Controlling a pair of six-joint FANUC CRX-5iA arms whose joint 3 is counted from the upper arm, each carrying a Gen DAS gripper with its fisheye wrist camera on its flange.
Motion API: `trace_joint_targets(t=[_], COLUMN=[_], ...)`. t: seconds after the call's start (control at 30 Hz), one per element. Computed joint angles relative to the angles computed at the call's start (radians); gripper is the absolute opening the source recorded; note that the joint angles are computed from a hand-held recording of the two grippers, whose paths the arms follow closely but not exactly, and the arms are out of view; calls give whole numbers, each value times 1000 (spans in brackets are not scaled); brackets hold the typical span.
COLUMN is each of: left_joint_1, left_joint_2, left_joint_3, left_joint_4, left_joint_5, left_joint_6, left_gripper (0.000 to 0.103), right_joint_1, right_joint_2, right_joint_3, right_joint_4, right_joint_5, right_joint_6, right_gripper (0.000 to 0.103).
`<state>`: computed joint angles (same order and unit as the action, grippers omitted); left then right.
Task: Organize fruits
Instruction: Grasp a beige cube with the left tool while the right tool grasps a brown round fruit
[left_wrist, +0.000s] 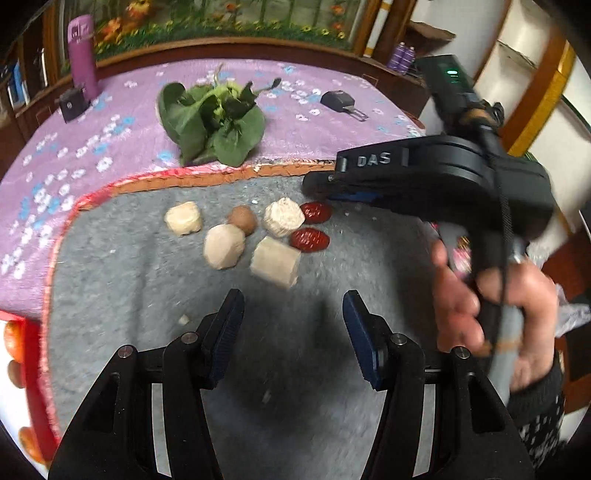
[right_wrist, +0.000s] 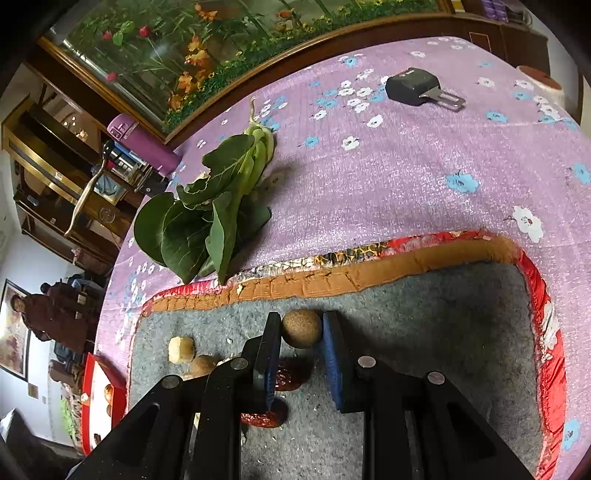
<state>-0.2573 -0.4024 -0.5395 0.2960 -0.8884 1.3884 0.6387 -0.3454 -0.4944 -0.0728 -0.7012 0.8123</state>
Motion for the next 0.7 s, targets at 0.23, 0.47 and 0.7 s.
trace_joint_targets(t=[0.23, 0.47, 0.7], left_joint_1=[-47, -82, -61], left_joint_2=[77, 109, 71], left_joint_3=[63, 80, 50], left_joint_4=[-124, -188, -179], left_joint_5=[50, 86, 93], left_joint_6=[113, 83, 73], left_gripper=[49, 38, 29], right_joint_1=[-33, -34, -15], right_joint_2=[-1, 3, 0], right_joint_3=[17, 27, 21], right_joint_4=[-84, -88, -52], right_joint_5=[-10, -22, -27], right_joint_6=[57, 61, 37], right_gripper=[22, 22, 22])
